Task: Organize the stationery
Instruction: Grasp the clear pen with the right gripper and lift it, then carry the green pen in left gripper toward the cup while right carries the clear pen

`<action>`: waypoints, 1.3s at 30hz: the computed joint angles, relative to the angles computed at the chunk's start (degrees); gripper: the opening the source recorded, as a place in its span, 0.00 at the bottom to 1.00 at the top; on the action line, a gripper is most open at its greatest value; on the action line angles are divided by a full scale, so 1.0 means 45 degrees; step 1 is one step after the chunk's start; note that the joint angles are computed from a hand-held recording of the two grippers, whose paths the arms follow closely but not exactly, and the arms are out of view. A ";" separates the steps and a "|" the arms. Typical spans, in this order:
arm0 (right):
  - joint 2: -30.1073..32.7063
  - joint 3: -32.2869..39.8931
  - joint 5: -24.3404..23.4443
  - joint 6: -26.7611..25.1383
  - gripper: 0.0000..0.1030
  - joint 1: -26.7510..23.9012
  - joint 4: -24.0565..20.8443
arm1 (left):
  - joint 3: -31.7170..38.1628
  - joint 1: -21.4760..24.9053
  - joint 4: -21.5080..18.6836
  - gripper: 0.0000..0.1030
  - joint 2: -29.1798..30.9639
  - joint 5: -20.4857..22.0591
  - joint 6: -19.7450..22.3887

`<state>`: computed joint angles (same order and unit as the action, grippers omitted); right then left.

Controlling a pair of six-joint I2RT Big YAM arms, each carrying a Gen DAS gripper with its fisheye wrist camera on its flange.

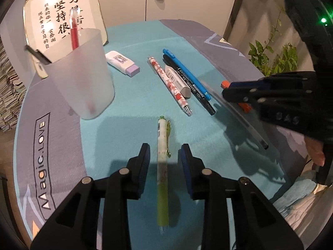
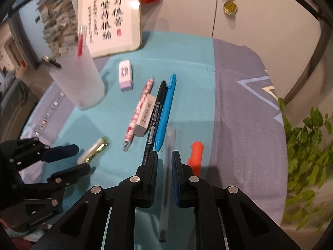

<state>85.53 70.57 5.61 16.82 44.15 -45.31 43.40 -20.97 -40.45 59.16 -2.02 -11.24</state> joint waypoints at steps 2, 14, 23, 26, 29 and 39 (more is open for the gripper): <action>0.0283 0.0148 -0.0223 -0.0101 0.12 -0.0091 -0.0098 | 0.0137 0.0066 0.0022 0.28 0.0267 0.0082 0.0073; 0.1380 0.0977 0.0209 -0.0234 0.12 -0.0244 -0.0507 | 0.0296 0.0025 0.0289 0.27 0.0725 -0.0049 0.0391; 0.1290 0.0974 0.0242 -0.0282 0.10 -0.0245 -0.0242 | 0.0357 0.0254 0.0222 0.11 0.0482 0.0060 0.0147; 0.0399 0.0418 0.0243 -0.0149 0.10 -0.0129 0.0528 | 0.0339 0.0272 0.0167 0.11 -0.0118 0.0070 0.0075; -0.0445 -0.0062 0.0452 -0.0017 0.10 0.0058 0.1294 | 0.0275 0.0204 0.0109 0.11 -0.0735 -0.0061 0.0062; -0.2028 -0.0781 0.1463 0.0228 0.10 0.0890 0.2380 | 0.0219 -0.0083 0.0044 0.11 -0.2502 -0.0677 -0.0201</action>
<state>76.40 67.05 12.19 17.85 48.15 -34.60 44.38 -21.34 -40.26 47.90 -5.07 -12.15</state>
